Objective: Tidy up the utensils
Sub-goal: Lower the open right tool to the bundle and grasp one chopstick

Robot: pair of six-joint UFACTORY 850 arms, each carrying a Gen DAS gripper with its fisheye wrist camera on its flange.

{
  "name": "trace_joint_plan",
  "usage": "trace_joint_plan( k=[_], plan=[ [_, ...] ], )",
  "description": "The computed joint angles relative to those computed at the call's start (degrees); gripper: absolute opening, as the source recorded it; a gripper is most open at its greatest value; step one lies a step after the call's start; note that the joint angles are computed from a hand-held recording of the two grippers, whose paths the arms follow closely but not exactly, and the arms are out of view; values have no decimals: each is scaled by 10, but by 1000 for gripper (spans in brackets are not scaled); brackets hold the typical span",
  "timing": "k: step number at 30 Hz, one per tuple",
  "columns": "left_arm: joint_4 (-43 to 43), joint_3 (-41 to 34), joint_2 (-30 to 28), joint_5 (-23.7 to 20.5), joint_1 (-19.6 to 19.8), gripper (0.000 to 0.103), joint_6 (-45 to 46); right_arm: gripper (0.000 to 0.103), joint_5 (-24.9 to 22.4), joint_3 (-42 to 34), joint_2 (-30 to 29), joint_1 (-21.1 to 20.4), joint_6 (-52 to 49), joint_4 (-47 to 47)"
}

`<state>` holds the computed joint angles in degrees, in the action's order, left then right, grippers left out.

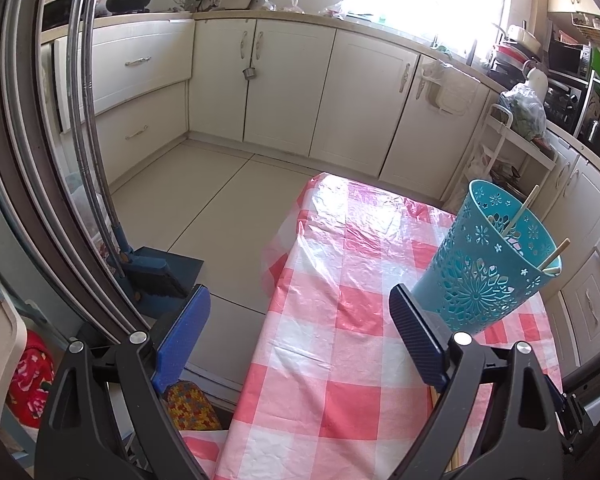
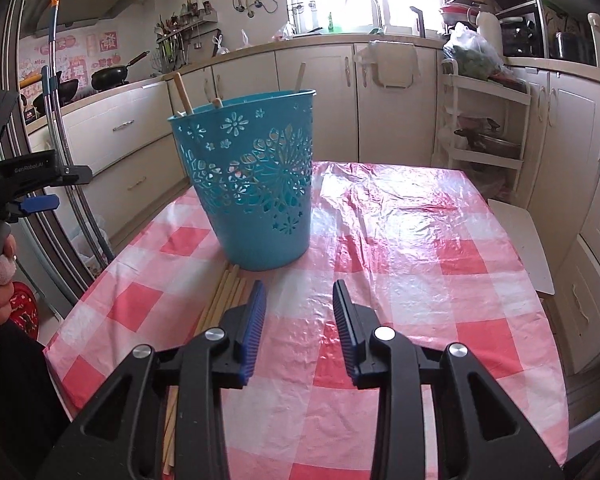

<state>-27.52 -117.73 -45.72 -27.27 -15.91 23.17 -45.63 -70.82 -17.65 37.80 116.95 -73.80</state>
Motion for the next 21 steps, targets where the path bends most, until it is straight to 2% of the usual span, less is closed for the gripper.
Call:
trace_joint_plan(
  k=[16,21],
  plan=[
    [12,-2,-2,4,2,87,-11,35,36,-10,-12,-3,-36,28],
    [23,8,4,16,3,87,-14,35,64,-17,-18,-5,-54,43]
  ],
)
